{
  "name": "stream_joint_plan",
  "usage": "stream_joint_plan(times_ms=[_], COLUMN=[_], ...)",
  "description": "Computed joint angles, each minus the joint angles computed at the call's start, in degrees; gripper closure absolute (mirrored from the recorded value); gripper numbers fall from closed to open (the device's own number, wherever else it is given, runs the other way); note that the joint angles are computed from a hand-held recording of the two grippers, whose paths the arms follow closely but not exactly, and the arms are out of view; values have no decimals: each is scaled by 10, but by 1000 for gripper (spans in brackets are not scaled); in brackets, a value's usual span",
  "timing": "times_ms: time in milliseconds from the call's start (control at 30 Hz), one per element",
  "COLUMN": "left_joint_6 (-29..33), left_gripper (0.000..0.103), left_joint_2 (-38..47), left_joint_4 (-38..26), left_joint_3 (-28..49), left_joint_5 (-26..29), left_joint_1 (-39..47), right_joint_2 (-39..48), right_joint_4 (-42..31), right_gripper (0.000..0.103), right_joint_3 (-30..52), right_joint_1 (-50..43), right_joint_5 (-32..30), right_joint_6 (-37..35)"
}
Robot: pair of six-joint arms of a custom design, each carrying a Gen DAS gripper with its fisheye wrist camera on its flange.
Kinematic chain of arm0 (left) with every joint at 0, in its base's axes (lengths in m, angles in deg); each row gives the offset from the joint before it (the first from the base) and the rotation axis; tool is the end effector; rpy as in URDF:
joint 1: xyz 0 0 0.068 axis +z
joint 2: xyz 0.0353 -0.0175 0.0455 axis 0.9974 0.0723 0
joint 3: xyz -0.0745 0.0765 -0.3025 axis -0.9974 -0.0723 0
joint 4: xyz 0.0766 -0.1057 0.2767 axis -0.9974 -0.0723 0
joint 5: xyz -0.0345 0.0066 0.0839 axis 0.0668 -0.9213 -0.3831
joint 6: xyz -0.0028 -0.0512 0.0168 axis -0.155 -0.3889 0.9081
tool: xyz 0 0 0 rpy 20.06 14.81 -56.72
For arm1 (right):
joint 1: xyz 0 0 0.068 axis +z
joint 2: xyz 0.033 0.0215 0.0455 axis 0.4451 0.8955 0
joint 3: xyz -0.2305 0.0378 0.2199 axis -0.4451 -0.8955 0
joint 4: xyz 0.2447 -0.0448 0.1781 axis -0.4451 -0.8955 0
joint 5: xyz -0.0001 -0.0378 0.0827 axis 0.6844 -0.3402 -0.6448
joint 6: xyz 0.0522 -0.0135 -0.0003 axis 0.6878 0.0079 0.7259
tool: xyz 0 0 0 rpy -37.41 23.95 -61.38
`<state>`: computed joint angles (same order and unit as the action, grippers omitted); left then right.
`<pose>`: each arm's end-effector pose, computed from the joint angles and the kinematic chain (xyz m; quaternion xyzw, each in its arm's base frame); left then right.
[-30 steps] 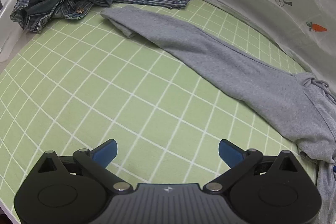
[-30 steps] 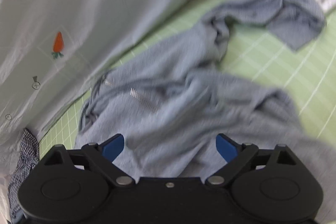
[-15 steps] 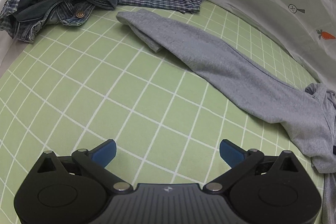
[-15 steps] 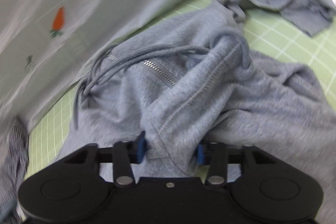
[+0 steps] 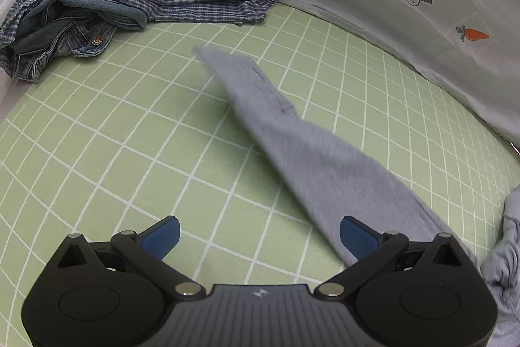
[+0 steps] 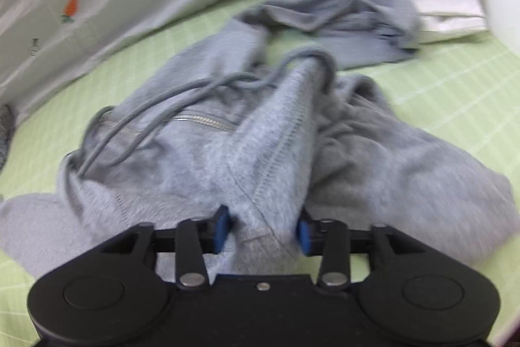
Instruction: Fold clothes
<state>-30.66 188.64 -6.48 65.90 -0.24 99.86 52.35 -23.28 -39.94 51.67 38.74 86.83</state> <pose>0.3611 0.0835 0.0612 -0.1133 0.9594 -0.0612 0.2508 0.2497 0.1041 0.0808 0.2701 0.9241 -0.0035 0.2703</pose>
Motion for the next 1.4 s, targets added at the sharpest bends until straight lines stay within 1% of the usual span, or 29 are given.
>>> stream_joint_plan(times_ms=[33, 67, 100, 133, 200, 267, 300, 333, 400, 467, 500, 567, 600, 633, 700, 767, 800, 867, 900, 933, 967, 1000, 1033, 1067, 1100, 1167, 1200, 1333, 1400], left_joint_6=[-6, -13, -19, -26, -36, -45, -48, -52, -58, -64, -69, -79, -82, -81, -74, -65, -62, -61, -60, -60, -60, -60, -59, -59, -58, -55, -50, -38, -44], left_gripper=[0, 0, 0, 0, 0, 0, 0, 0, 0, 0, 0, 0, 0, 0, 0, 0, 0, 0, 0, 0, 0, 0, 0, 0, 0, 0, 0, 0, 0], left_joint_2=[-3, -4, -5, -5, -7, -8, -7, -7, -3, 2, 4, 8, 9, 9, 11, 11, 11, 14, 17, 19, 22, 26, 30, 35, 39, 48, 51, 57, 62], left_joint_4=[2, 3, 2, 2, 3, 6, 7, 7, 6, 2, 1, 1, 1, 0, -5, -8, -9, -15, -18, -21, -23, -26, -29, -32, -35, -40, -41, -32, -32], left_joint_3=[-4, -6, -7, -7, -8, -7, -5, -2, 5, 15, 19, 26, 28, 30, 35, 37, 38, 41, 44, 47, 50, 53, 59, 64, 70, 83, 89, 100, 105], left_joint_5=[-3, -6, -10, -14, -21, -24, -24, -26, -36, -45, -48, -54, -56, -59, -67, -73, -74, -70, -68, -67, -66, -65, -60, -53, -46, -31, -27, -35, -33], left_joint_1=[-3, -8, -13, -19, -31, -41, -47, -52, -65, -73, -76, -79, -80, -81, -81, -81, -80, -76, -74, -73, -74, -76, -77, -79, -81, -86, -90, -102, -100], right_joint_2=[-13, -22, -22, -16, -3, 25, 43, 62, 106, 152, 177, 224, 240, 249, 260, 266, 264, 247, 229, 207, 184, 162, 143, 128, 121, 131, 151, 213, 231], right_joint_4=[-3, 0, 4, 9, 21, 34, 42, 55, 72, 80, 86, 106, 109, 108, 90, 68, 59, 43, 37, 31, 20, 1, -12, -18, -3, 52, 60, 25, -2], right_gripper=[40, 38, 32, 28, 24, 20, 15, 14, 15, 31, 35, 35, 36, 36, 35, 29, 23, 21, 19, 14, 10, 3, 0, 0, 0, 0, 0, 0, 0], right_joint_3=[-16, -29, -35, -34, -31, -9, 7, 24, 70, 124, 150, 198, 219, 237, 265, 284, 285, 272, 257, 239, 220, 202, 186, 171, 156, 137, 146, 204, 232], right_joint_1=[-19, -40, -63, -86, -132, -168, -179, -183, -174, -159, -140, -98, -87, -81, -81, -83, -83, -87, -88, -88, -85, -80, -79, -82, -91, -118, -128, -146, -143], right_joint_5=[4, 7, 10, 13, 20, 25, 33, 44, 52, 46, 53, 94, 99, 93, 87, 88, 95, 99, 104, 111, 122, 135, 139, 136, 117, 56, 36, 10, 22], right_joint_6=[-10, -25, -42, -60, -97, -168, -218, -272, -379, -487, -527, -589, -600, -594, -542, -478, -446, -375, -328, -273, -198, -107, -23, 53, 95, 113, 107, 104, 113])
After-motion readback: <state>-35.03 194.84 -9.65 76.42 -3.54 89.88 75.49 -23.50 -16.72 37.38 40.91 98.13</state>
